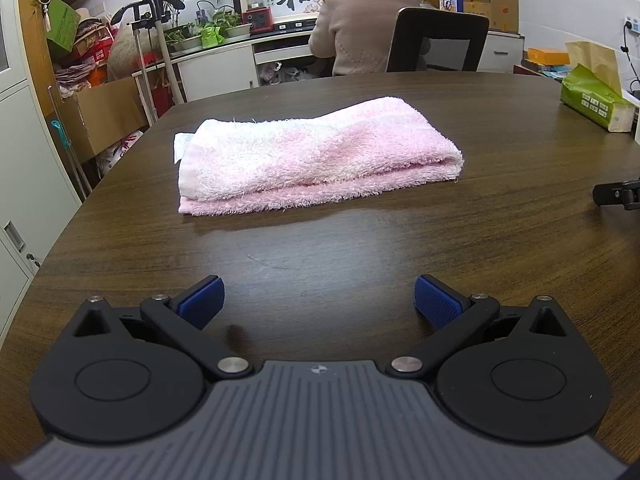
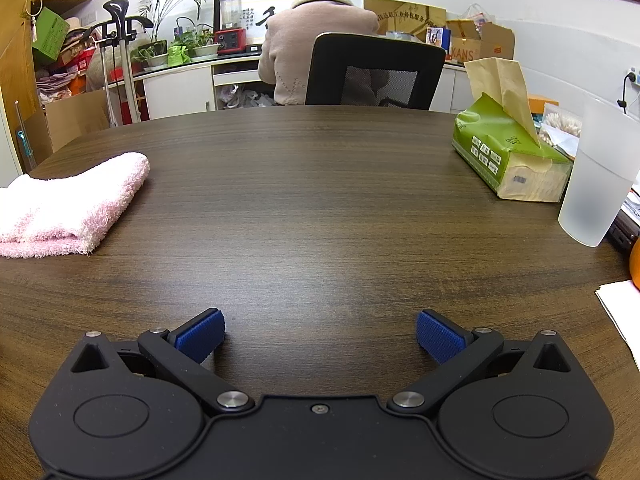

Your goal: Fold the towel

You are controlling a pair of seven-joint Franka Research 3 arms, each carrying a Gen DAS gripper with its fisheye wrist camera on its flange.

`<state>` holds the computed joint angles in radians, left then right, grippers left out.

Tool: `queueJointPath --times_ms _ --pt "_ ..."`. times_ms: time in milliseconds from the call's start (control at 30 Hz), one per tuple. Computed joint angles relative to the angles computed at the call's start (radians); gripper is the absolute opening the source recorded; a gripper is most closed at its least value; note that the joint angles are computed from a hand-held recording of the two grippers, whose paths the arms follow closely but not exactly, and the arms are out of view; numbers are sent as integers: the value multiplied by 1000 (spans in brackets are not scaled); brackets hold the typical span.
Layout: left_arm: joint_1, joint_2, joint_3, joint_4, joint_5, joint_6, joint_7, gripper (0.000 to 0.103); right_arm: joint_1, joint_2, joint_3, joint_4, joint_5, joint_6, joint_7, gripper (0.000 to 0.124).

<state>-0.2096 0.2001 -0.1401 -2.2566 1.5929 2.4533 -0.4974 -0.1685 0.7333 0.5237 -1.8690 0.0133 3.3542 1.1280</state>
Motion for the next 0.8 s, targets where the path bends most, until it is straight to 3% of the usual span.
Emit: queueJointPath --times_ms 800 --pt "8 1 4 0 15 23 -27 103 0 -1 -1 0 -3 0 3 102"
